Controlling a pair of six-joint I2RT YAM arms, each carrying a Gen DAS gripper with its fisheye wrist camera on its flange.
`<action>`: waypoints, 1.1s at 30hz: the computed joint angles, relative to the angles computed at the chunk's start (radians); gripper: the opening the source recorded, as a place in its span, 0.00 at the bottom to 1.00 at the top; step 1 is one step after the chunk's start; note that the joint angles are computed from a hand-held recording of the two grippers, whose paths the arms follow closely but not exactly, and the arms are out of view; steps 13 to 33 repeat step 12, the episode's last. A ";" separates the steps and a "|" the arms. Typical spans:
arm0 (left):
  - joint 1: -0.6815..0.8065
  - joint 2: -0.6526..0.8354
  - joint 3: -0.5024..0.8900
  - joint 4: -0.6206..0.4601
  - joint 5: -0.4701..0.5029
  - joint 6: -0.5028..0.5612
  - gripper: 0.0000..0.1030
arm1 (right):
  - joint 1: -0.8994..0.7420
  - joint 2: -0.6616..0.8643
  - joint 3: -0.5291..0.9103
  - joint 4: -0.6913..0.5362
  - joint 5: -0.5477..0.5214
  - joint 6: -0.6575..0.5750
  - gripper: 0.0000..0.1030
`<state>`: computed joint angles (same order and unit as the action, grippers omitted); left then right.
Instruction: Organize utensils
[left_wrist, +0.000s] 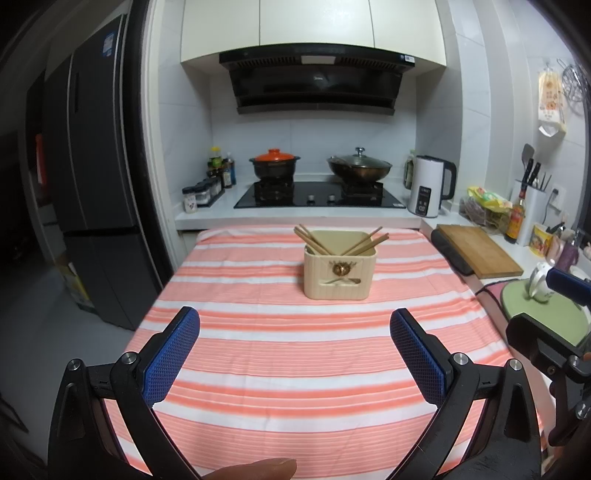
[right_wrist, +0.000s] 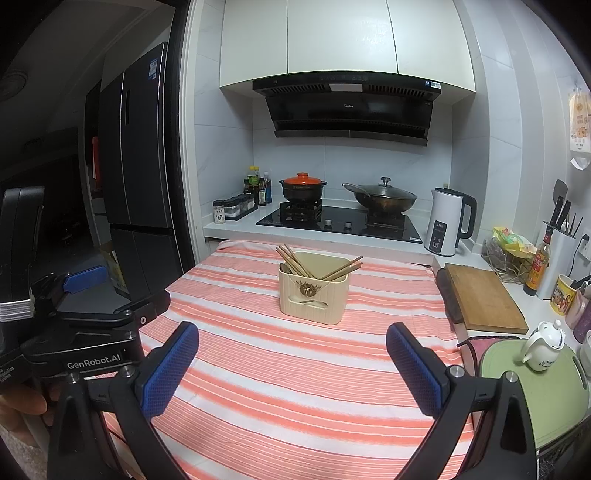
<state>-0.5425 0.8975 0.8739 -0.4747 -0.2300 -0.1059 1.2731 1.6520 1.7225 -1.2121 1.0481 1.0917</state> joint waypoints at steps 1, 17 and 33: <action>-0.001 0.001 0.000 0.000 -0.001 0.000 1.00 | 0.000 0.000 0.000 -0.001 0.000 0.000 1.00; 0.001 -0.028 -0.047 0.042 0.021 -0.008 1.00 | -0.007 -0.011 -0.016 0.006 -0.010 0.000 1.00; 0.001 -0.028 -0.047 0.042 0.021 -0.008 1.00 | -0.007 -0.011 -0.016 0.006 -0.010 0.000 1.00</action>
